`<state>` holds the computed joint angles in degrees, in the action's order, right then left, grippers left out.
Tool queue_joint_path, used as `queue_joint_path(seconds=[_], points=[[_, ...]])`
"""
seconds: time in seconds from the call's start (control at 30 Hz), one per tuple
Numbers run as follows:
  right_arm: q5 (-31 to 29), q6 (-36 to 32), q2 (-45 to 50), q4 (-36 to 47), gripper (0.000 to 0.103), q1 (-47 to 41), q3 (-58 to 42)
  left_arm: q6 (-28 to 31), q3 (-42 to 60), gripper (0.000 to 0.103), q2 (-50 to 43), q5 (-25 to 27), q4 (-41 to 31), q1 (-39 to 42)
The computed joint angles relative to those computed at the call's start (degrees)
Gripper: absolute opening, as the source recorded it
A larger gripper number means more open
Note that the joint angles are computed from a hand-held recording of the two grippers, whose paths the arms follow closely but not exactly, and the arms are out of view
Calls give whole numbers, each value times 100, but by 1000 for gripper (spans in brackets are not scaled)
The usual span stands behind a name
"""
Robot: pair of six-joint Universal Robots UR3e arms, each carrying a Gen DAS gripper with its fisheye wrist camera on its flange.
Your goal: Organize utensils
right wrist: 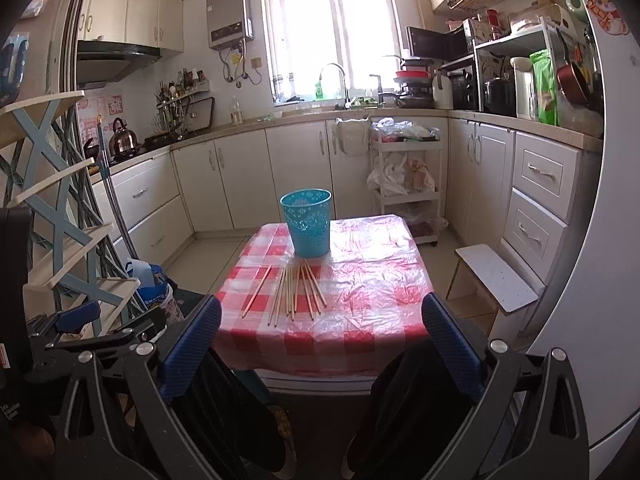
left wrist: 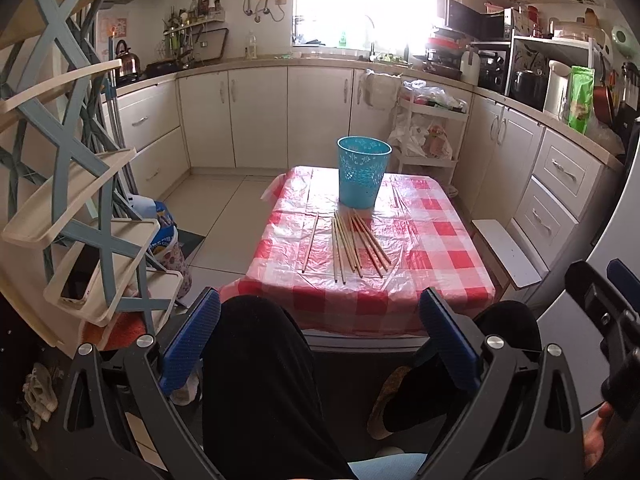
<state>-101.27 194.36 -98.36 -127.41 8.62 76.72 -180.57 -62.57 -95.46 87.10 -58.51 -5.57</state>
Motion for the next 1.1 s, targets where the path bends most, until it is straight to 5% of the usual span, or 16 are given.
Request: queue_joint_path(seconds=[0.2, 0.4, 1.1], points=[[418, 204, 165, 693, 96, 5, -1155, -14, -35, 95, 388, -240, -34, 236], [-343, 272, -62, 377, 96, 611, -750, 60, -494, 95, 745, -290, -21, 258], [-95, 226, -368, 283, 96, 393, -244, 78, -709, 95, 966, -533, -6, 490]])
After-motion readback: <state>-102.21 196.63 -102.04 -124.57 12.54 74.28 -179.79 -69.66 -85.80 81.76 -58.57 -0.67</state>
